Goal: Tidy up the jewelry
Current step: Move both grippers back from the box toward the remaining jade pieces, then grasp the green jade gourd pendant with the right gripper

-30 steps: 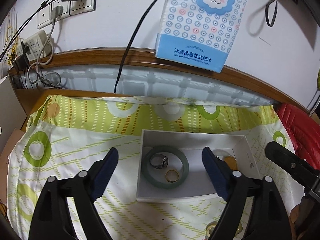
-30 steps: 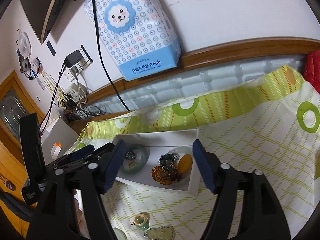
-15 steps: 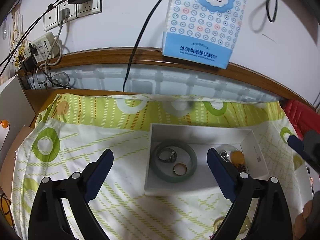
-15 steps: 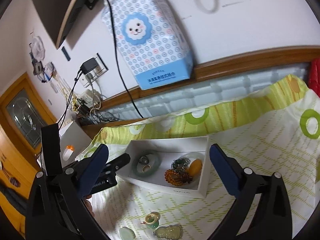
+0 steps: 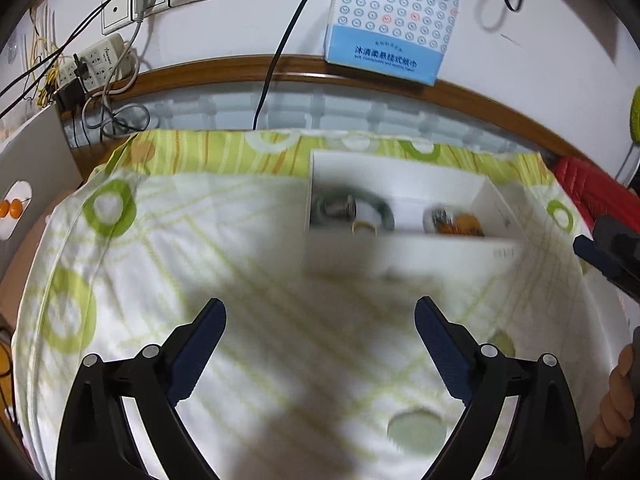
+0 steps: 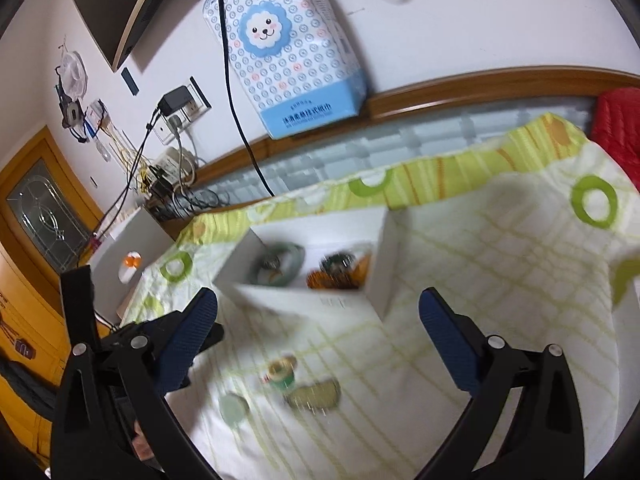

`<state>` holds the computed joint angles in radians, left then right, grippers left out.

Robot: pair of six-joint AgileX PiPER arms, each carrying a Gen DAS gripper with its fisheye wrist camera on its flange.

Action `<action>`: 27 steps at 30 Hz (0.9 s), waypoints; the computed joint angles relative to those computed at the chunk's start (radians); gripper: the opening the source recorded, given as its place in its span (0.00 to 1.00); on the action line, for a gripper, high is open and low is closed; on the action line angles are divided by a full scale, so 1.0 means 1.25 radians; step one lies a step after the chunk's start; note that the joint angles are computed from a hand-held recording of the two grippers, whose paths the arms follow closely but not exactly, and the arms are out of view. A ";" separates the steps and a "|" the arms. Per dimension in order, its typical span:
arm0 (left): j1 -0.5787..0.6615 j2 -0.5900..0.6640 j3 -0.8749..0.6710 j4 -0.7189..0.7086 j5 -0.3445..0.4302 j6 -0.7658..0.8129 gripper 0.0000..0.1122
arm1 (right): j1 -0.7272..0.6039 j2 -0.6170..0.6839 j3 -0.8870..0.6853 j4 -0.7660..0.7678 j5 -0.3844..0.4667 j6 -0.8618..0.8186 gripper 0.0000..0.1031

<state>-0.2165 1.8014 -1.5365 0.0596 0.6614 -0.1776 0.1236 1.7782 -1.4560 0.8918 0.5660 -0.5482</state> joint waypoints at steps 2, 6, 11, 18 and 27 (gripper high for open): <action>-0.008 -0.035 0.057 0.007 -0.024 0.000 0.85 | -0.005 -0.029 0.058 0.038 -0.012 -0.049 0.95; -0.035 -0.087 0.154 0.032 -0.056 0.001 0.85 | 0.010 -0.075 0.150 0.026 -0.044 -0.077 0.95; -0.093 -0.156 0.256 0.112 -0.108 -0.006 0.85 | 0.037 -0.123 0.228 0.009 -0.089 -0.097 0.95; -0.115 -0.140 0.246 0.106 -0.073 0.032 0.85 | 0.059 -0.146 0.281 -0.021 -0.125 -0.084 0.95; -0.064 -0.080 0.171 0.044 0.003 0.055 0.85 | 0.061 -0.134 0.269 -0.058 -0.120 -0.042 0.95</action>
<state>-0.2961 1.7014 -1.3223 0.1140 0.6652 -0.1091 0.1999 1.6112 -1.1195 0.8192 0.4154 -0.6010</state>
